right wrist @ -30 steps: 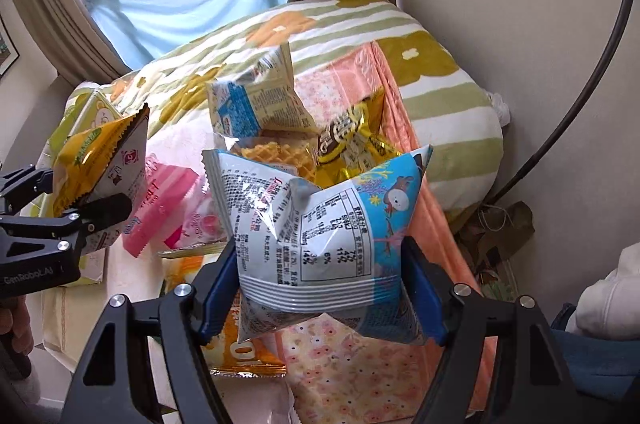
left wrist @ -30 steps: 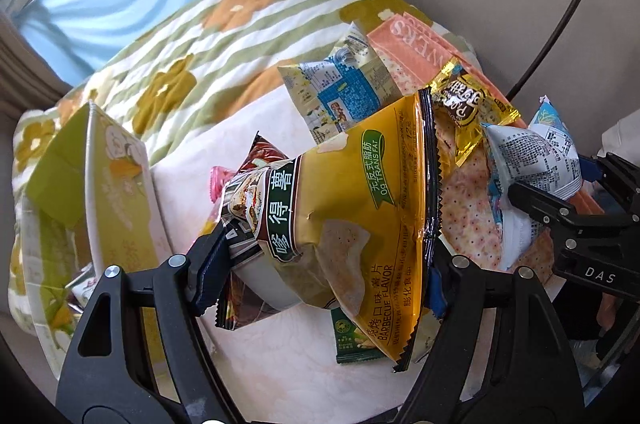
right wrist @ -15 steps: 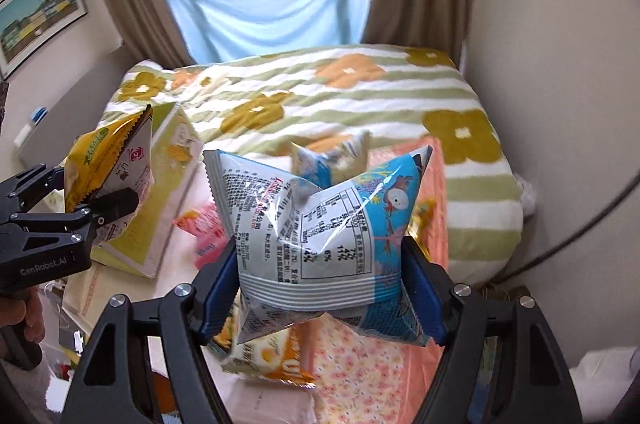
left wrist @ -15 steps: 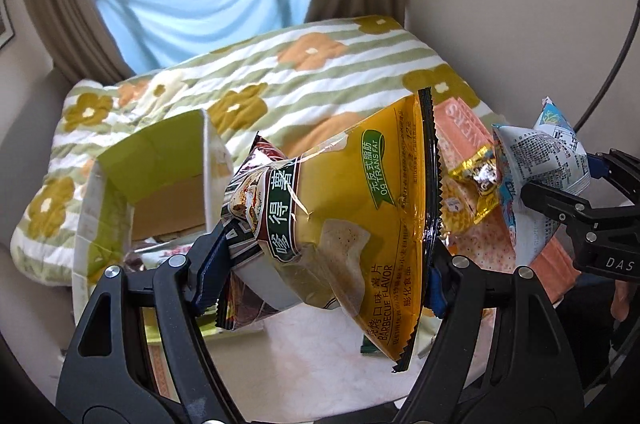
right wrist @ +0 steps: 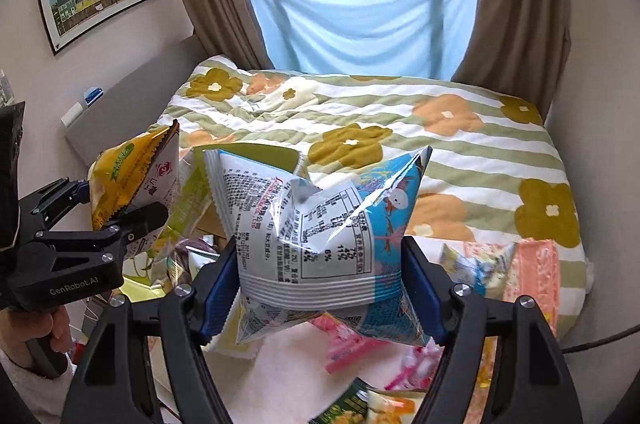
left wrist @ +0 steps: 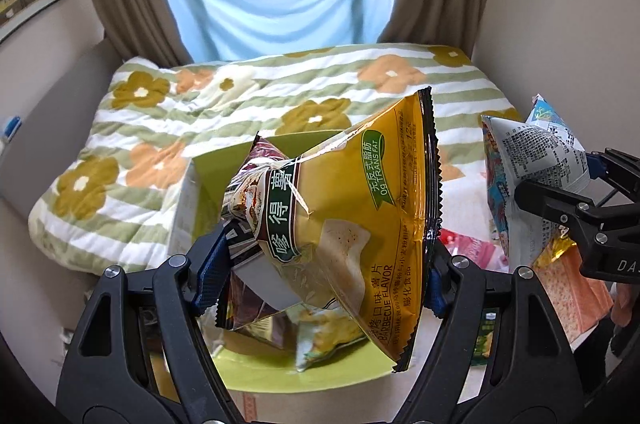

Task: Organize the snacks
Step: 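Carry both bags over the box and drop them inside with both tools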

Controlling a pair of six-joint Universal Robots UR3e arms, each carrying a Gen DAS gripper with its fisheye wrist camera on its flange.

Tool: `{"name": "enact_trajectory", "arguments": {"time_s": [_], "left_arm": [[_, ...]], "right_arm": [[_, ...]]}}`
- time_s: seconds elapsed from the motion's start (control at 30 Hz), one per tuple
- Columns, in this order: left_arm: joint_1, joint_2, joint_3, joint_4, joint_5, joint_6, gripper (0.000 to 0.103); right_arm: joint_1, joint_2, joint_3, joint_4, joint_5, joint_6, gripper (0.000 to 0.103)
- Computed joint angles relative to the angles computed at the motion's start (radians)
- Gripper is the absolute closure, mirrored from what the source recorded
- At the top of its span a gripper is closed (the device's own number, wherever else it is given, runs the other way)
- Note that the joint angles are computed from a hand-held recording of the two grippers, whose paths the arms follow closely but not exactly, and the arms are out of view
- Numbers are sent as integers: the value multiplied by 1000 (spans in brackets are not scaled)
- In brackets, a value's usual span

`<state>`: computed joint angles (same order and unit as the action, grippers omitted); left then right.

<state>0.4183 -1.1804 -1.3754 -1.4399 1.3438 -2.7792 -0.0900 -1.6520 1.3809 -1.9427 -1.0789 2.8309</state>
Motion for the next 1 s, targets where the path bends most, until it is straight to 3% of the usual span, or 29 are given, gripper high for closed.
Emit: {"name": "enact_trajectory", "arguments": {"time_s": [0.17,0.43,0.67,0.73,0.8,1.0], "left_arm": [[218,-101,18,-21,-134,164,29],[241,-372,80,18,-147,222,29],[217,-544,152,-3,-171,232,25],[198,-579,169,24,-144,206,10],[190,-592,173,46,-124,187,3],[244,-535,144,-29,-140,192,3]], "right_arm": [[210,267,-237,-66,-105,173,32],[375,610,-647,30,-229,374,32],[390,732,-830,125,-255,417,32],[387,759,-875,147,-252,413,32],[384,791,-935,182,-250,401,32],[370,897,-1123,296,-220,377,32]]}}
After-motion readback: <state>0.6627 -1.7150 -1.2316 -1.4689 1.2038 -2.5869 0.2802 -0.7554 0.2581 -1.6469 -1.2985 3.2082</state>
